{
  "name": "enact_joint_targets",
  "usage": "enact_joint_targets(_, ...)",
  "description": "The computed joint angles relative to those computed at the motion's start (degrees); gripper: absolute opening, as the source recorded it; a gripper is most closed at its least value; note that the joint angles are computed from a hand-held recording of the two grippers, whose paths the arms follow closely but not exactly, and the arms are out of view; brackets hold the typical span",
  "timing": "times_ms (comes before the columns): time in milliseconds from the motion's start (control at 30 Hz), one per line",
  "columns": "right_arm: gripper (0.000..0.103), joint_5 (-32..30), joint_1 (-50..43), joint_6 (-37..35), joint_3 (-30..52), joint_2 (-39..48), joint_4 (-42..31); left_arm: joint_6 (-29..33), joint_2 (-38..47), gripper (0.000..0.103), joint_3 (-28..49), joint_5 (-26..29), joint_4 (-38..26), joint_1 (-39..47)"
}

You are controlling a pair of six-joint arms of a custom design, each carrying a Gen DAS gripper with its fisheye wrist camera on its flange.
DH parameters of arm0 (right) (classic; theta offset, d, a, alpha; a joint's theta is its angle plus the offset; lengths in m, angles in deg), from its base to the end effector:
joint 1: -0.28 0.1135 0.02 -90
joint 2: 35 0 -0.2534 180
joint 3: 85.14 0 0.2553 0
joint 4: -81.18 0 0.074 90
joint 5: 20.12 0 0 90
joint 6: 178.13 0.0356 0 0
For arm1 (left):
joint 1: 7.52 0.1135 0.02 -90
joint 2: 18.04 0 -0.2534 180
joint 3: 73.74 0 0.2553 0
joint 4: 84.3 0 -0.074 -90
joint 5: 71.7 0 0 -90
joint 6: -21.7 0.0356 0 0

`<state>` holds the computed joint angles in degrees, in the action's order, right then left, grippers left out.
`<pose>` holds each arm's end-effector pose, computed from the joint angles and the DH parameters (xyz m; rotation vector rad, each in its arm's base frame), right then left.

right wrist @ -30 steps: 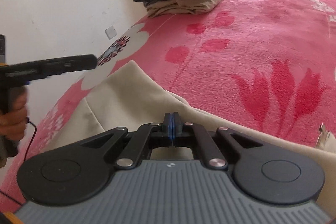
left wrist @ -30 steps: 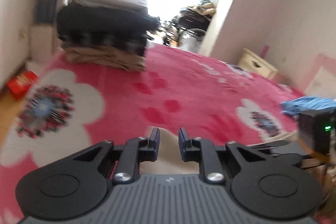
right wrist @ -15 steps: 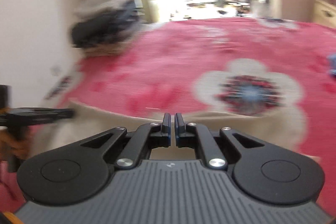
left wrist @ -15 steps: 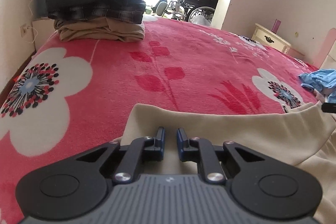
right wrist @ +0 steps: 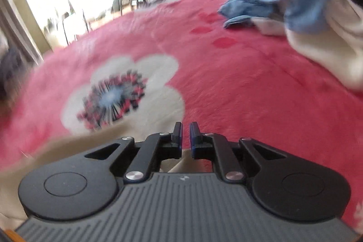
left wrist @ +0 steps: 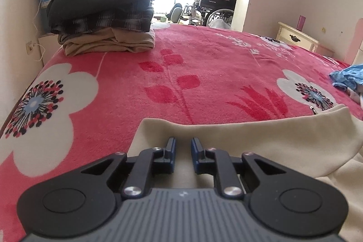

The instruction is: Fold clothes

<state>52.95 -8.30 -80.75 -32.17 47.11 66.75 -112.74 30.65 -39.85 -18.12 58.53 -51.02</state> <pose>0.2848 -0.0325 0.1657 0.1746 2.3071 0.3332 0.1326 -0.0967 0.1578 -0.2727 2.2408 -0.0056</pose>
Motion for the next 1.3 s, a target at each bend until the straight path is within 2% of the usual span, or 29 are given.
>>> enact_joint_targets(33, 0.009, -2.89, -1.77, -0.18, 0.07, -0.80, -0.77, -0.13, 0.51, 0.017, 0.06, -0.28, 0.34, -0.12)
enact_joint_targets(67, 0.015, -5.81, -3.56, -0.38, 0.22, -1.52, -1.61, -0.25, 1.00, 0.017, 0.09, -0.63, 0.62, -0.28)
enact_joint_targets(100, 0.024, -6.11, -4.16, -0.75, 0.27, -2.82, -2.82, -0.29, 1.68, 0.018, 0.28, -1.01, 0.95, -0.42)
enact_joint_targets(133, 0.026, -6.41, -4.77, -1.14, 0.36, -4.10, -4.05, -0.14, 2.18, 0.018, 0.39, -1.23, 1.20, -0.47)
enact_joint_targets(200, 0.026, -8.34, -6.46, -1.54, 0.22, -7.00, -6.49, -0.27, 3.21, 0.018, 0.71, -1.95, 1.46, -0.81)
enact_joint_targets(267, 0.026, -13.32, -8.97, -1.89, -1.01, -11.79, -10.29, -0.31, 4.07, 0.018, 0.84, -2.63, 1.84, -1.16)
enact_joint_targets(367, 0.026, -18.83, -10.11, -6.92, -2.99, -18.43, -18.49, -0.50, 5.15, 0.018, 1.03, -3.48, 2.46, -1.48)
enact_joint_targets(400, 0.025, -18.69, -9.24, -9.68, -4.35, -21.09, -20.72, -0.57, 5.42, 0.019, 1.09, -3.70, 2.60, -1.52)
enact_joint_targets(467, 0.023, -12.37, -5.32, -13.96, -7.39, -24.45, -21.82, -0.60, 6.19, 0.019, 1.20, -4.40, 2.89, -1.90)
enact_joint_targets(533, 0.013, -0.74, -2.77, -13.89, -10.67, -21.25, -17.61, -0.50, 7.32, 0.019, 1.50, -5.17, 3.34, -2.33)
enact_joint_targets(567, 0.000, -1.59, -4.53, -13.61, -12.13, -20.15, -15.13, -0.45, 7.88, 0.019, 1.65, -5.56, 3.57, -2.54)
enact_joint_targets(600, 0.000, -3.02, -6.66, -13.76, -13.44, -18.75, -12.61, -0.44, 8.39, 0.020, 1.80, -5.94, 3.69, -2.73)
enact_joint_targets(667, 0.000, -1.34, -5.46, -10.73, -11.29, -21.39, -15.82, -0.42, 9.20, 0.020, 2.03, -6.61, 3.88, -3.04)
enact_joint_targets(700, 0.005, 0.75, -4.00, -10.18, -11.76, -24.46, -15.62, -0.62, 9.60, 0.020, 2.19, -6.95, 3.81, -3.27)
enact_joint_targets(767, 0.005, 0.98, -1.87, -10.33, -11.77, -28.32, -14.70, -0.71, 10.38, 0.020, 2.61, -7.57, 3.55, -3.70)
enact_joint_targets(867, 0.005, -3.05, 1.41, -9.92, -10.02, -24.47, -11.32, -0.56, 10.94, 0.020, 2.98, -7.87, 3.34, -3.85)
enact_joint_targets(900, 0.002, -3.15, 3.07, -10.31, -9.37, -21.12, -9.09, -0.43, 10.96, 0.020, 3.01, -7.77, 3.38, -3.73)
enact_joint_targets(933, 0.002, -0.19, 5.10, -9.98, -8.50, -16.39, -6.71, -0.40, 11.05, 0.020, 3.28, -7.68, 3.07, -3.70)
enact_joint_targets(1000, 0.000, 5.73, 5.28, -10.10, -8.04, -7.72, -1.60, 0.33, 10.88, 0.021, 4.39, -6.77, 1.50, -3.10)
enact_joint_targets(1033, 0.000, 3.51, 2.46, -7.42, -8.57, -6.21, 0.28, 0.92, 10.69, 0.022, 5.07, -6.14, 0.49, -2.67)
enact_joint_targets(1133, 0.004, -4.23, -5.19, -0.29, -7.83, -10.09, -3.67, 3.41, 7.87, 0.036, 7.45, -5.03, -4.13, -2.14)
enact_joint_targets(1200, 0.005, -4.76, -7.61, -2.28, -9.17, -16.57, -7.16, 1.81, 4.70, 0.038, 9.44, -6.91, -9.03, -3.92)
enact_joint_targets(1300, 0.005, -12.19, -12.64, -2.40, -10.19, -26.30, -16.12, -4.59, 1.54, 0.038, 14.49, -10.60, -18.55, -10.95)
